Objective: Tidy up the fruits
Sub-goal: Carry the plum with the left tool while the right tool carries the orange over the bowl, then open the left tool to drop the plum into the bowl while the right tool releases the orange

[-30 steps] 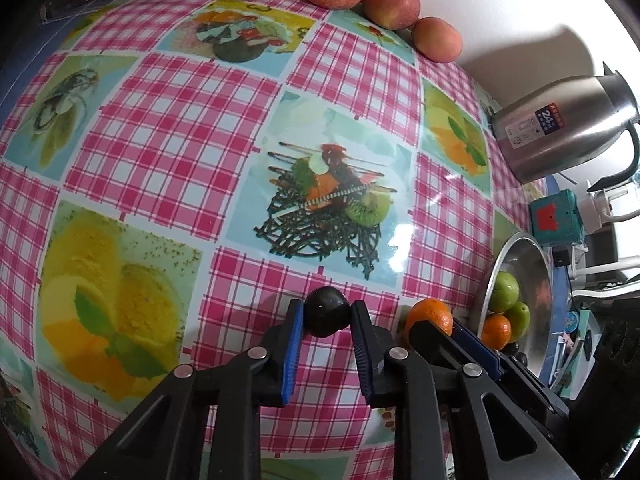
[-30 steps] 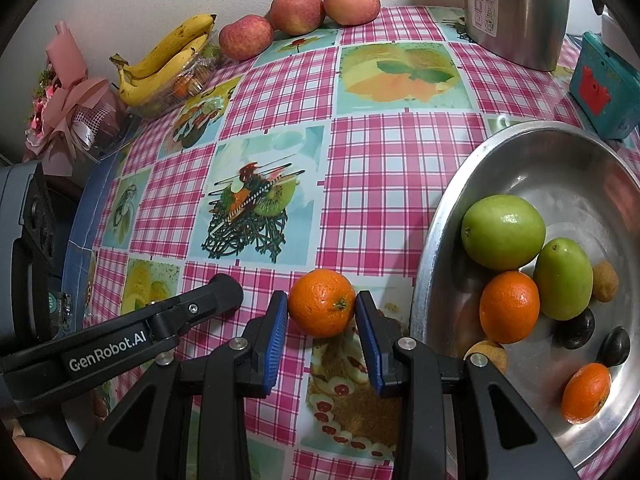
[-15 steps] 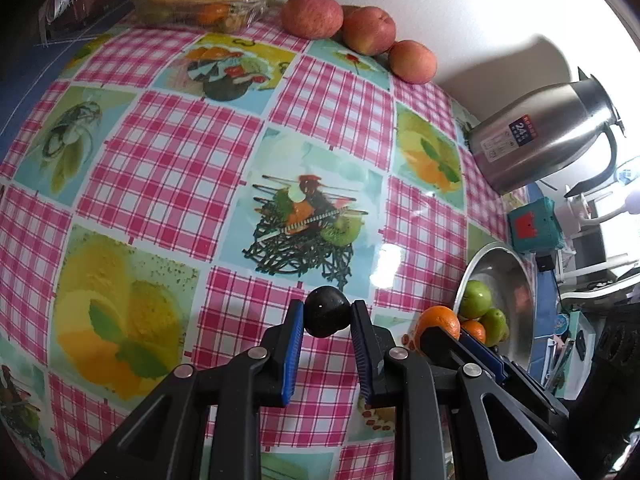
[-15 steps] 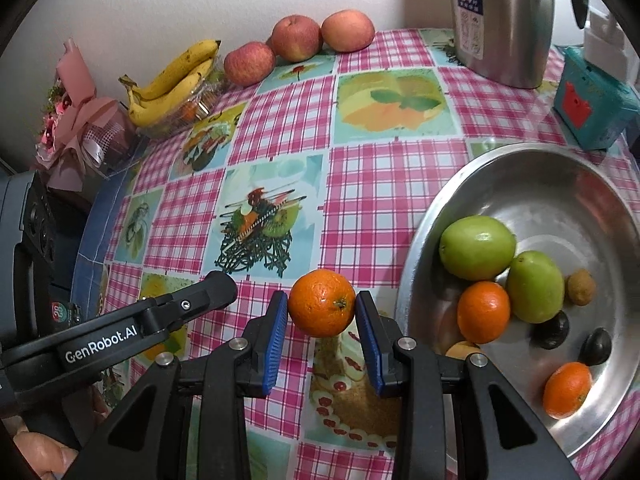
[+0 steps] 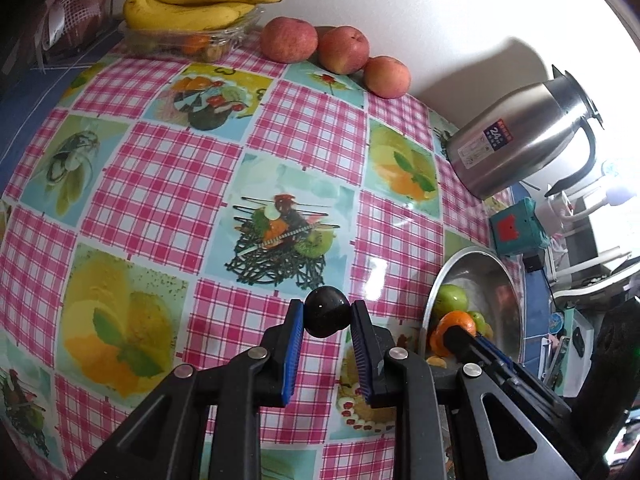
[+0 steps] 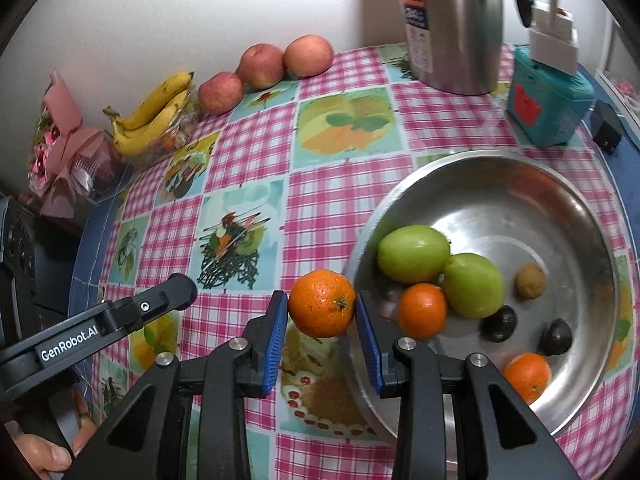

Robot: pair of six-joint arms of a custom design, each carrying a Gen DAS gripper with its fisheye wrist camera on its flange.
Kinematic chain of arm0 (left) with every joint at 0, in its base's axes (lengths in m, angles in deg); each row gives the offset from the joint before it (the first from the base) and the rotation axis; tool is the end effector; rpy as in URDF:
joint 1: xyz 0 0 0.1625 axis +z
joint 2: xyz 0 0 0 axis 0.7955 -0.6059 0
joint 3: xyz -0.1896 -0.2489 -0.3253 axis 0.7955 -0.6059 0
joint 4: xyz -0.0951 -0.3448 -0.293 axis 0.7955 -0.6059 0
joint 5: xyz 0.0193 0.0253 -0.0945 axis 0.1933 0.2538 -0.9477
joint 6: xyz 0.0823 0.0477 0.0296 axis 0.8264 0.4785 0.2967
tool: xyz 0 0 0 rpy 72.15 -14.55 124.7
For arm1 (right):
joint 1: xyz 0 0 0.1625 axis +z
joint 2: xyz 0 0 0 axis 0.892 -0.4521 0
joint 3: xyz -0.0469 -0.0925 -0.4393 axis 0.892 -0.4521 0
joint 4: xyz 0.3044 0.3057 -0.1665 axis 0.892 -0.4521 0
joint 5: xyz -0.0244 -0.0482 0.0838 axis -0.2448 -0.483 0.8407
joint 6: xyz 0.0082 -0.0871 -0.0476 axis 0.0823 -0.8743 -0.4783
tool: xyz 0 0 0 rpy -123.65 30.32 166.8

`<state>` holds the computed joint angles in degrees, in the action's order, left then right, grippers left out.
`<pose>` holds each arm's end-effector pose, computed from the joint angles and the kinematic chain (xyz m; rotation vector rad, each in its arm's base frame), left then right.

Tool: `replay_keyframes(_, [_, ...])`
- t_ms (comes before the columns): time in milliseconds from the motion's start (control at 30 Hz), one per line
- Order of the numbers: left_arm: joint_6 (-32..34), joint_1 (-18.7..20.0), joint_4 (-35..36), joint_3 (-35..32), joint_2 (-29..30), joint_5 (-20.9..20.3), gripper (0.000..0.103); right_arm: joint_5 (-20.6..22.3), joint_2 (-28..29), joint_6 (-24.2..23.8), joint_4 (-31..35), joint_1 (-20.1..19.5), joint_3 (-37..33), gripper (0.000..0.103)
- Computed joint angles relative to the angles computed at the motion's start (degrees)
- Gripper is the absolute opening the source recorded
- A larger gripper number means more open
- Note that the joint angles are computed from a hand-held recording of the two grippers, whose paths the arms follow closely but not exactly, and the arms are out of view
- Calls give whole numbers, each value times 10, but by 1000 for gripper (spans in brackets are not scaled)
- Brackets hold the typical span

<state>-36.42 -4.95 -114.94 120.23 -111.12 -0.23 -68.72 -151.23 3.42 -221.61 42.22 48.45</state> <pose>-0.2558 -0.5338 0.1322 0.3545 2.7768 -0.2488 0.1966 -0.4585 0.2007 -0.3138 -2.4694 0.7425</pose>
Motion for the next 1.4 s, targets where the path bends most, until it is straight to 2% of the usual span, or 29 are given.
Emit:
replay_keyframes(400, [17,-33,2,5,13,-3,25,-27,-71,29,-12,-12,34,36])
replay_keyframes(700, [46,-64,-4,11,34,-24,25,-83,-138,85,10,-36,72,36])
replay_keyframes(867, [71,-79,-19,15,49,-42,25,-90,-166,93,-3,-49,90,36])
replay_keyframes(1400, [91,-79,-25,7,81,-40,26,-78,-163,111,35,-67,88,36])
